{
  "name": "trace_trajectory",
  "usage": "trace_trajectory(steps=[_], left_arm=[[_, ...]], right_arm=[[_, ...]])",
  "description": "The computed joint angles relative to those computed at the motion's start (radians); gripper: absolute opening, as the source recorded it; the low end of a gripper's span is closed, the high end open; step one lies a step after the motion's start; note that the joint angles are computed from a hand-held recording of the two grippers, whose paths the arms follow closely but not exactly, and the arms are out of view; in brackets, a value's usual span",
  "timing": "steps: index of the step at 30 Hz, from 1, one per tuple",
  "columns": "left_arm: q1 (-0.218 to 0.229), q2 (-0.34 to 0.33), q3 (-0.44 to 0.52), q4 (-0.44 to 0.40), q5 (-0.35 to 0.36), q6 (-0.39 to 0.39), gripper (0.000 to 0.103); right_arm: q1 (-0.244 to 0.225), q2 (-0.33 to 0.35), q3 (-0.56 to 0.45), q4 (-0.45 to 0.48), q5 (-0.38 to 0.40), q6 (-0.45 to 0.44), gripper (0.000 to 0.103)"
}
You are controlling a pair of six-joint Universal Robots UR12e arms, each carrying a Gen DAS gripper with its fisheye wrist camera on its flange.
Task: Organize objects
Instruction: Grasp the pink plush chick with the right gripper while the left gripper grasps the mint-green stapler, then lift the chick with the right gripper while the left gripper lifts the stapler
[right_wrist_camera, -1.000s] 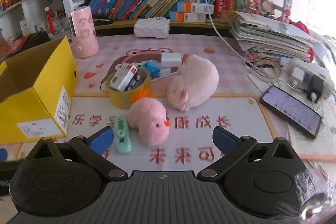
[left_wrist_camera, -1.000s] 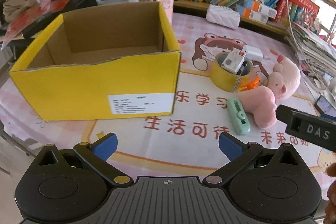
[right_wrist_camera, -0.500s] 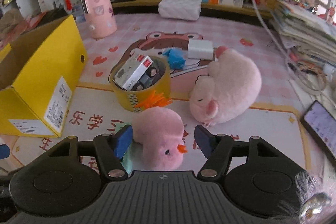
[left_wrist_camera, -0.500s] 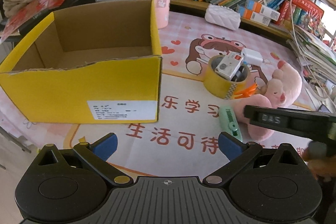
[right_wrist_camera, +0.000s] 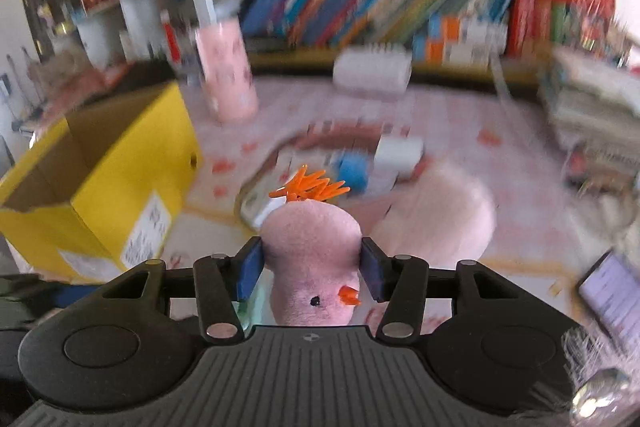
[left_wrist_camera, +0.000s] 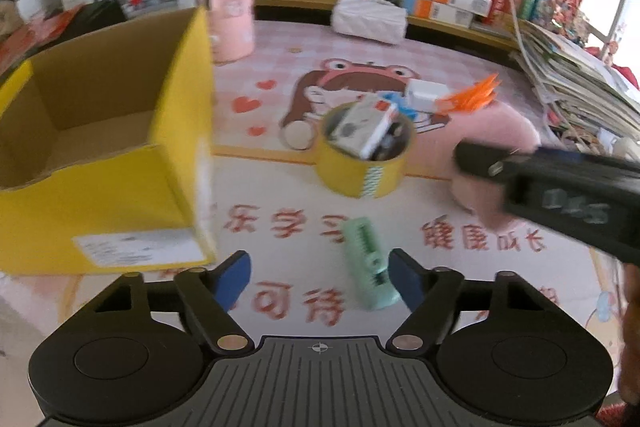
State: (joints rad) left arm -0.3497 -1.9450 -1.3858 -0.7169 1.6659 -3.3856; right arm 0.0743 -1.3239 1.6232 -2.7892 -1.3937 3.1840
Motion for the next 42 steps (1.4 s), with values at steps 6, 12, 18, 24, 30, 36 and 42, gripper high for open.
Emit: trace_trajectory(steps=[6, 12, 18, 24, 30, 36, 42], left_arm=[[-0.017, -0.054, 0.071, -0.070, -0.017, 0.029, 0.055], [-0.024, -0.088, 0.123, -0.161, 0.013, 0.021, 0.038], [-0.030, -0.091, 0.125, -0.156, 0.043, 0.031, 0.023], [-0.022, -0.074, 0.095, -0.099, 0.020, -0.004, 0.023], [-0.017, -0.037, 0.036, 0.048, 0.012, 0.002, 0.023], [-0.004, 0.001, -0.018, 0.123, -0.012, 0.010, 0.023], [0.018, 0.046, -0.082, 0.158, -0.031, 0.011, 0.023]], right_arm=[[-0.023, -0.021, 0.034, -0.110, -0.045, -0.007, 0.049], [-0.045, -0.029, 0.050, -0.117, -0.039, 0.003, 0.049], [-0.053, -0.028, 0.048, -0.093, -0.043, 0.022, 0.049], [-0.051, -0.029, 0.049, -0.065, -0.061, 0.032, 0.049], [-0.043, -0.033, 0.049, -0.038, -0.074, 0.039, 0.049], [-0.026, -0.043, 0.049, 0.011, -0.098, 0.063, 0.049], [0.004, -0.058, 0.055, 0.053, -0.130, 0.094, 0.049]])
